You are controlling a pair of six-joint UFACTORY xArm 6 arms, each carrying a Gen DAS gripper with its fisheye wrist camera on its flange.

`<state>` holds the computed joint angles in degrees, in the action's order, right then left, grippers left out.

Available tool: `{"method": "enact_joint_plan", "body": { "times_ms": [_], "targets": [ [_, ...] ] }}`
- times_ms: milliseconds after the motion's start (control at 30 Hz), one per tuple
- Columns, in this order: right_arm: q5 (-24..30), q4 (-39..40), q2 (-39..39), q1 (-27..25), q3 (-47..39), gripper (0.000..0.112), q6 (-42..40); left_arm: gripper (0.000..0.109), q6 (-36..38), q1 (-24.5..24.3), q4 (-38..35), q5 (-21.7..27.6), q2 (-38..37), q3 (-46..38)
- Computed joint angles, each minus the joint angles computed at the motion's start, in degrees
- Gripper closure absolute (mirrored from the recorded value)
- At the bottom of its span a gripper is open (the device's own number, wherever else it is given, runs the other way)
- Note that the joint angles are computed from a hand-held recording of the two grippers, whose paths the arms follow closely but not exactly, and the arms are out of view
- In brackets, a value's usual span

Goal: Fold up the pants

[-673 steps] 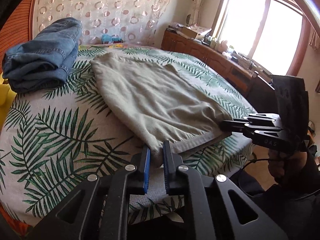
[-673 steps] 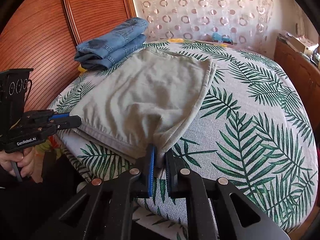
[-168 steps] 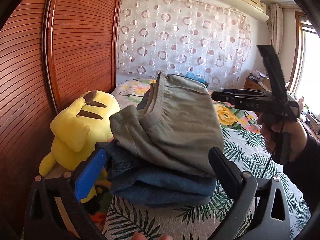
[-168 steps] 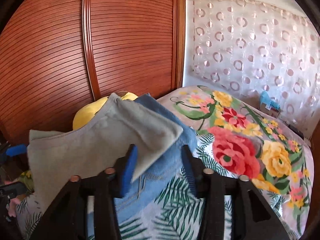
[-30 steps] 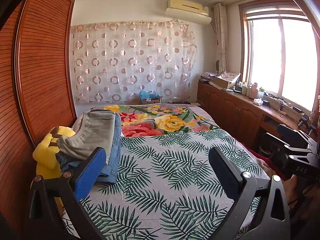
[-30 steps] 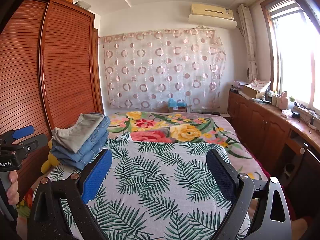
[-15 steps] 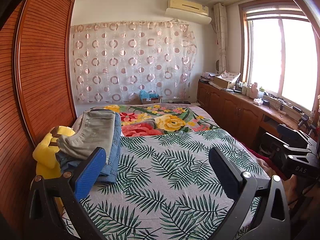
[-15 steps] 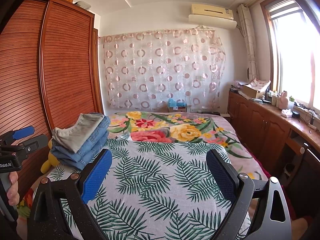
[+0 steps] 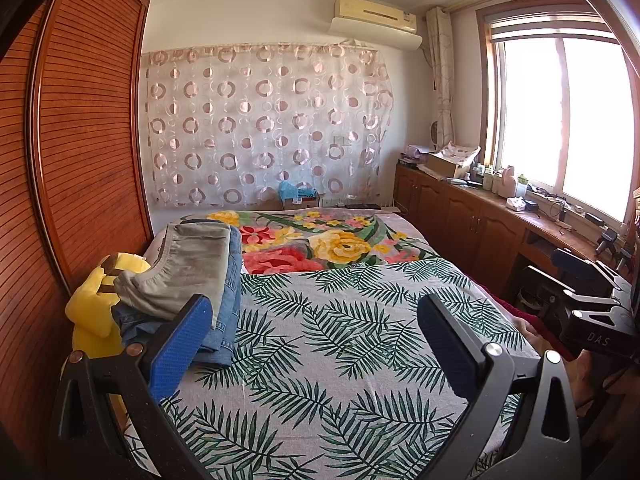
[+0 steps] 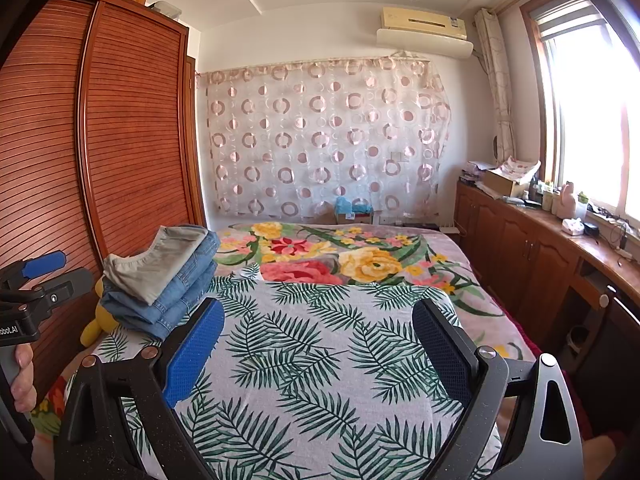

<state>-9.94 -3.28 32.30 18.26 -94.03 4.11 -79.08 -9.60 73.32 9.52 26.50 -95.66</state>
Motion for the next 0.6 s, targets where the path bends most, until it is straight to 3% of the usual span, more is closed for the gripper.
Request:
{"method": "enact_joint_plan", "body": {
  "times_ms": [267,367,600],
  "targets": [
    [-0.15,-1.23,0.04,-0.22,0.08,0.017,1.2,0.006,-0.23,-0.03,0.25,-0.01,-0.01,-0.09],
    [-0.28,2.65,0.05,0.34,0.16,0.017,-2.48,0.006,-0.44,-0.01,0.49,-0.05,-0.02,-0.09],
    [-0.59,2.79,-0.01,0.35,0.45,0.017,-2.64,0.006,-0.76,-0.01,0.82,-0.04,-0.05,-0.05]
  ]
}}
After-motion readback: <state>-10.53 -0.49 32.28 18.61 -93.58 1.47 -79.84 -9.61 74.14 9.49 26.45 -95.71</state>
